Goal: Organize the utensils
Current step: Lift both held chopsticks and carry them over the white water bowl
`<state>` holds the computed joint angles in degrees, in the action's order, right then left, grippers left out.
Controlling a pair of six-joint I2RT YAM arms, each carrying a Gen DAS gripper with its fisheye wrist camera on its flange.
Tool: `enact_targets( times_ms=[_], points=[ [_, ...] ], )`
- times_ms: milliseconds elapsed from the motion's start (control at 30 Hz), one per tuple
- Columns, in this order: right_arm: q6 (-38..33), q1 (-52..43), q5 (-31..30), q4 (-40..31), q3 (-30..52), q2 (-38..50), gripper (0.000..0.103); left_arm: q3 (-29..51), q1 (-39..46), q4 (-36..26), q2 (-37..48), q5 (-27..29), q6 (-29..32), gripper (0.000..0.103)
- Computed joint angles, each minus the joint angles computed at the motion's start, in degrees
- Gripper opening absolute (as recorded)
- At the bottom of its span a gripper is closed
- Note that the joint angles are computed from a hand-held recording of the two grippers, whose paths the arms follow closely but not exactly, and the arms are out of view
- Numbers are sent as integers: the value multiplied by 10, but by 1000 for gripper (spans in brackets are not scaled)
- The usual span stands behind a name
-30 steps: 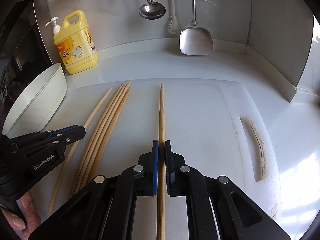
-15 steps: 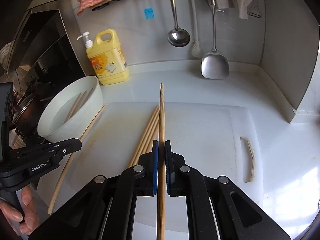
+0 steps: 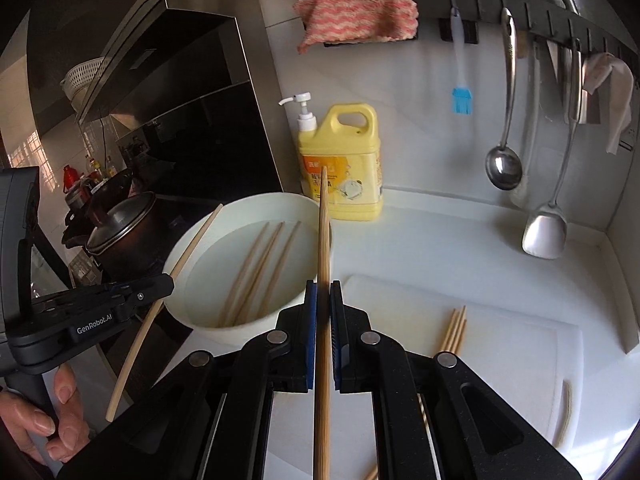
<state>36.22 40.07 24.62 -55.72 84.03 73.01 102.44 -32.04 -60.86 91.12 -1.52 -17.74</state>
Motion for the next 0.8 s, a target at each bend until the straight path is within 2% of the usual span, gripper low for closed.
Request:
enact_targets(
  times_ms=[200,400,533,800],
  points=[
    [-30,-20,-14,14,169,160,6,120,101,-11,86,56,65,7],
    [-33,-52,-46,10,327,320,6,215,158,-9,195,105,95,7],
    [2,-68,-77,0,373,396,6,244,171,-20,252,127,117,7],
    [33,-85,-114,-30,423,484,6,282,178,-37,330,152,148,7]
  ],
)
